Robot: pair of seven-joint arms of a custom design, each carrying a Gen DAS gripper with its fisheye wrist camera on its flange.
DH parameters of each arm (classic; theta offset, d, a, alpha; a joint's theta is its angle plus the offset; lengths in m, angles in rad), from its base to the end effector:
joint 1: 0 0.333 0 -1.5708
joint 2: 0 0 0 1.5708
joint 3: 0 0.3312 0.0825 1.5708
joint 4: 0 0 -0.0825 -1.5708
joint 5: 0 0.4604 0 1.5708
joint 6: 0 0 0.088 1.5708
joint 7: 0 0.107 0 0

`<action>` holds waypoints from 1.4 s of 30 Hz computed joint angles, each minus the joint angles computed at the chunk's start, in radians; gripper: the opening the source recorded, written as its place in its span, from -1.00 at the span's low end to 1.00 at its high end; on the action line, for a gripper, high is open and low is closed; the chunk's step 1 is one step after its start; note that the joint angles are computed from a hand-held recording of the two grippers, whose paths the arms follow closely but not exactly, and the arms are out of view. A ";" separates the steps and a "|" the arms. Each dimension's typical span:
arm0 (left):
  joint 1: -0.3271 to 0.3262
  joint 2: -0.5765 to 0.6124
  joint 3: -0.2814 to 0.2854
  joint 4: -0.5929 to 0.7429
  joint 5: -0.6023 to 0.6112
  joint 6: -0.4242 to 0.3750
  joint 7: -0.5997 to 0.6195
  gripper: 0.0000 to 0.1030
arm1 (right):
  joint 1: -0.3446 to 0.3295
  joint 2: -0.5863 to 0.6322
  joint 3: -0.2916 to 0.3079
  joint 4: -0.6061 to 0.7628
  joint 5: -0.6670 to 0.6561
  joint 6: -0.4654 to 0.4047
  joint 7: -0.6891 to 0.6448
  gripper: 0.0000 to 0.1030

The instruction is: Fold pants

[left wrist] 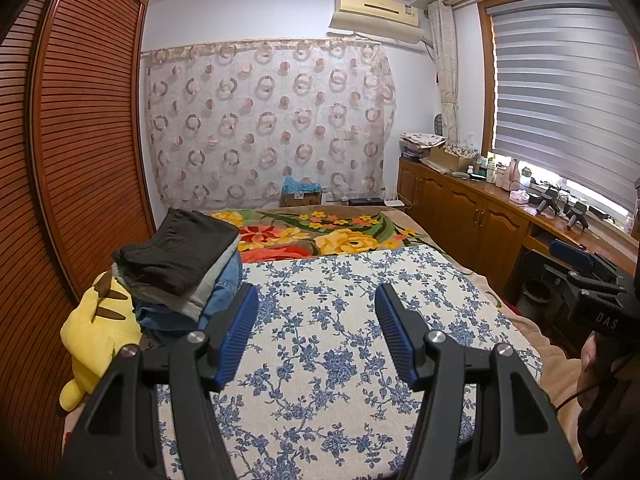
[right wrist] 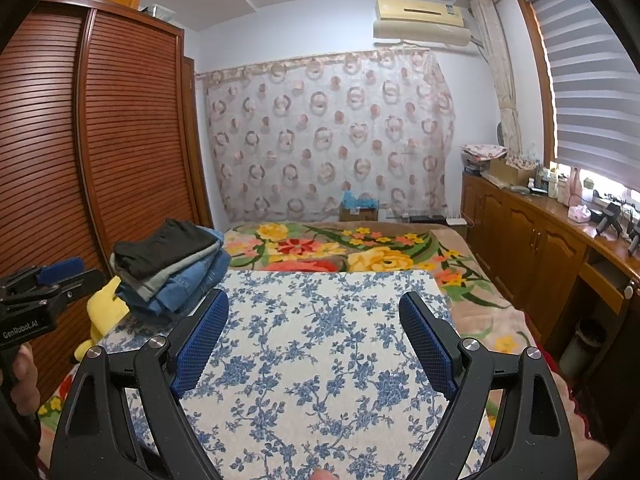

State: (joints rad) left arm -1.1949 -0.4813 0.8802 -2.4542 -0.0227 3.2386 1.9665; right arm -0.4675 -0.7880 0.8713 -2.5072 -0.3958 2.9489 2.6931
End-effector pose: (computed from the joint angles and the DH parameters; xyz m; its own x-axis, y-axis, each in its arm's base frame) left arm 0.5310 -0.1316 0.5146 -0.5113 -0.8590 0.0271 -0.3735 0.1937 -0.9072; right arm 0.4359 0.2637 0.5298 -0.1714 -0.9836 -0.0564 -0.3767 0.1183 -0.9188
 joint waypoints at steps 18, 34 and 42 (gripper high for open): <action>-0.003 -0.001 0.006 -0.002 0.007 0.002 -0.003 0.17 | 0.001 0.001 -0.001 -0.002 -0.002 0.002 0.002 0.73; -0.008 -0.003 0.014 -0.003 0.014 0.006 -0.007 0.17 | -0.002 -0.002 0.001 -0.003 -0.001 0.004 0.002 0.73; -0.010 -0.005 0.016 -0.004 0.020 0.008 -0.011 0.17 | -0.002 -0.002 0.002 -0.004 0.001 0.005 0.000 0.73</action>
